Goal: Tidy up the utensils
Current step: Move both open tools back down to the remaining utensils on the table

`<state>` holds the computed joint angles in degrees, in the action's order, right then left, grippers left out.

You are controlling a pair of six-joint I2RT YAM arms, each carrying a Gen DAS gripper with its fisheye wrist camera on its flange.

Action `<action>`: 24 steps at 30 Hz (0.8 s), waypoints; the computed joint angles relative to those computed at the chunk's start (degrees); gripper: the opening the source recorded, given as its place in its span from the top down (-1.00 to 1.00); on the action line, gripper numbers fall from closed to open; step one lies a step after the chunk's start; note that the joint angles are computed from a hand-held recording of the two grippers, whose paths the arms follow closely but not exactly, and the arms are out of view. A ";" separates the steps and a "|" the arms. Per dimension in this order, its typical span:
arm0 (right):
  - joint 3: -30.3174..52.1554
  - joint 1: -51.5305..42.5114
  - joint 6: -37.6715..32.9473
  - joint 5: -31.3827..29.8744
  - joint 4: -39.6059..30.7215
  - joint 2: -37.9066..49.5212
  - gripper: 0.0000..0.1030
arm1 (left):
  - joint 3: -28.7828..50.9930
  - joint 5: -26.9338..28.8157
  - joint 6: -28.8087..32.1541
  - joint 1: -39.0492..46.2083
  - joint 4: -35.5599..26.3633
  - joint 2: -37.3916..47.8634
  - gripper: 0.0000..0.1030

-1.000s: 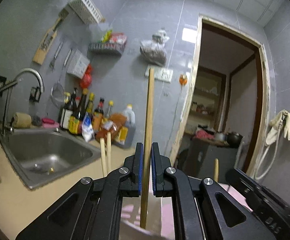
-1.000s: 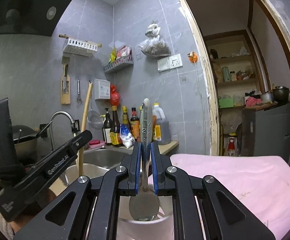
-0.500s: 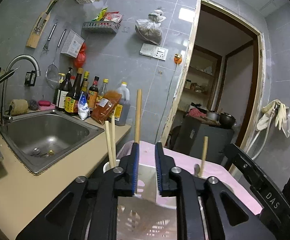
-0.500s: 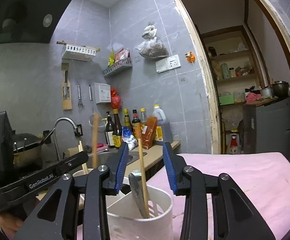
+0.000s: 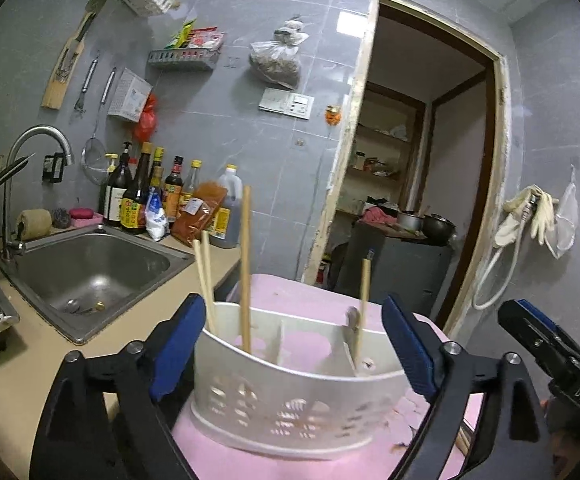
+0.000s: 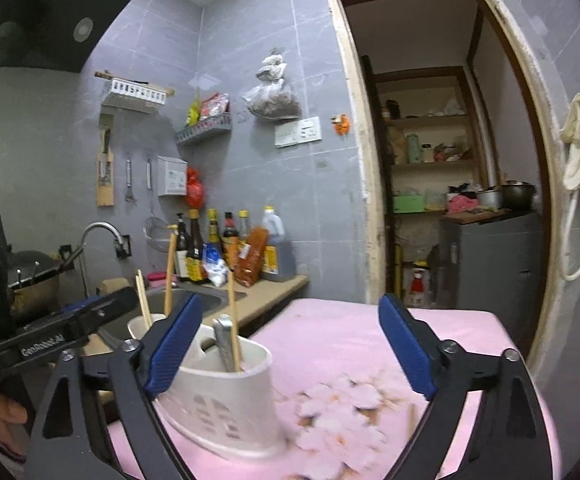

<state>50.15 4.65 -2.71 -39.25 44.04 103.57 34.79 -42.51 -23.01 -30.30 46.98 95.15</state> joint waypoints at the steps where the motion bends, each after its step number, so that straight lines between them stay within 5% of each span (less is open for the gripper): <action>1: -0.85 -0.94 -0.34 -0.09 -0.14 -0.82 -0.99 | 0.50 -0.88 0.81 -0.87 -0.55 0.20 -0.78; 5: -3.76 -3.96 -1.43 -0.27 0.14 -3.20 -1.00 | 2.16 -3.27 4.41 -4.18 -0.59 1.75 -0.81; 24: -5.81 -9.92 -14.92 3.67 -7.46 -5.85 -1.00 | 12.64 -2.13 3.47 -9.62 -12.25 10.33 -0.83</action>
<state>44.34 -5.27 -17.63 -35.58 36.58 97.72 47.43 -44.63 -19.54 -39.92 34.72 105.48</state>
